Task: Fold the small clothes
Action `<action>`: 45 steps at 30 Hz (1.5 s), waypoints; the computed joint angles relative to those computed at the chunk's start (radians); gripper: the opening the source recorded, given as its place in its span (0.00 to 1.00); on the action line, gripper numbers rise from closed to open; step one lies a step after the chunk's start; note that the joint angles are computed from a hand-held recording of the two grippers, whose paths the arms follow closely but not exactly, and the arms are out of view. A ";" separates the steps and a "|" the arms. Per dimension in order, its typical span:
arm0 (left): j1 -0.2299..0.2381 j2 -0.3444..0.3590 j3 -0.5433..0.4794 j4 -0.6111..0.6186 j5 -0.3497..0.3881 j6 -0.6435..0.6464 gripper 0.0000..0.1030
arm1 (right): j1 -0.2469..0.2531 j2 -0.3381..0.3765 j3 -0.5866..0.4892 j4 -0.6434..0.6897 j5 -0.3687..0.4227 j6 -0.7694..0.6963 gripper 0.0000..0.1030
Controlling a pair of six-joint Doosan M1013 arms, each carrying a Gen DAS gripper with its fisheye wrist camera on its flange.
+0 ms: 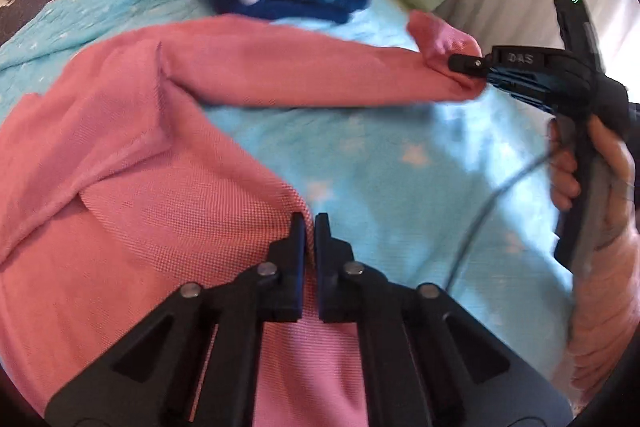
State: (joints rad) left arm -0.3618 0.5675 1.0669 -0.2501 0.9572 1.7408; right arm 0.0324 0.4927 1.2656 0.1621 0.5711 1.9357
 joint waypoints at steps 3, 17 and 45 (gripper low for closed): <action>0.004 0.000 -0.005 -0.198 0.050 0.166 0.00 | -0.049 -0.035 0.056 -0.023 -0.018 0.120 0.05; 0.087 -0.089 0.102 -0.024 -0.141 -0.042 0.42 | -0.006 0.019 -0.097 0.381 0.198 -0.445 0.19; 0.311 -0.082 0.105 0.290 -0.293 -0.719 0.43 | 0.167 0.461 -0.928 0.146 0.562 -0.443 0.08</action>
